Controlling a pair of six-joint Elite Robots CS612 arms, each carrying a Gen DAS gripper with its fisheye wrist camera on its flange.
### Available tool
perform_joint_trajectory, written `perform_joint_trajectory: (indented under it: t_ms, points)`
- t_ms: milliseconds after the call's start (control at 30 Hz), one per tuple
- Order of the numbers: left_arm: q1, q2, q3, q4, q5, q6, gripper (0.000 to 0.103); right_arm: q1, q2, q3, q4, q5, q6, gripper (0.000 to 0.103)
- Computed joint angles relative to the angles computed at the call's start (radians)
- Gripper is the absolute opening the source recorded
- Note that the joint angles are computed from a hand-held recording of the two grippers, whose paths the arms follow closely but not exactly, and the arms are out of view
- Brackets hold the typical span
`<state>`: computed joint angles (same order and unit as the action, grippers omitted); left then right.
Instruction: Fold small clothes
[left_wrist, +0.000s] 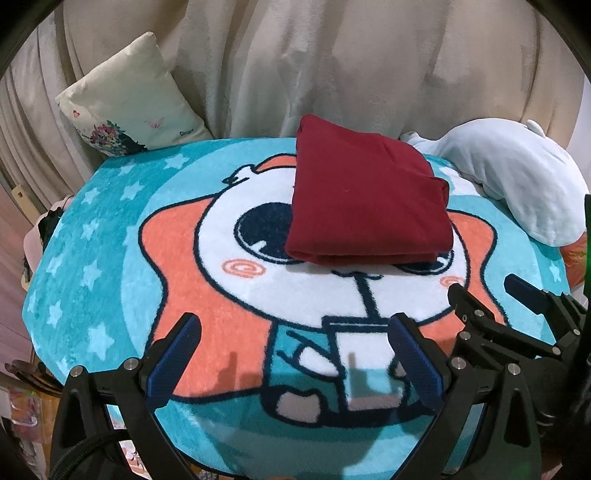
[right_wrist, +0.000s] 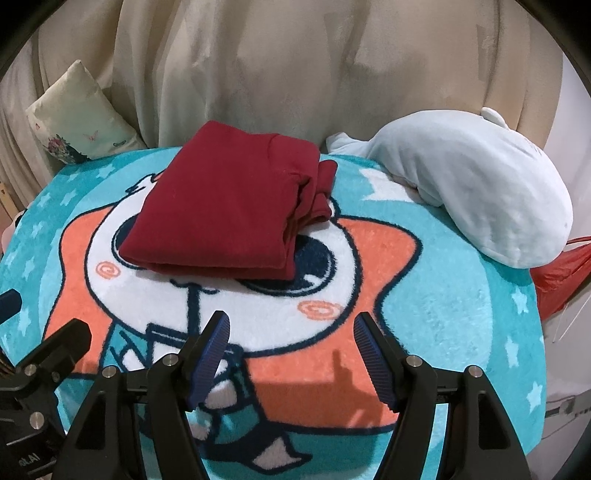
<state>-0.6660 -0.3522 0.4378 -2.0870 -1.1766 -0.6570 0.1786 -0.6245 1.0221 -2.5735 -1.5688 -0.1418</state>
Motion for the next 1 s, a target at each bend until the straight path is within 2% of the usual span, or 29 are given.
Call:
perform_joint_trajectory:
  t_ms: [267, 1000]
  points:
    - [0.009, 0.006, -0.010, 0.028, -0.017, -0.025, 0.101, 0.003, 0.005, -0.005, -0.012, 0.004, -0.005, 0.074]
    - [0.009, 0.001, 0.005, 0.025, -0.040, -0.053, 0.101, 0.003, 0.004, -0.001, -0.006, 0.010, -0.014, 0.074]
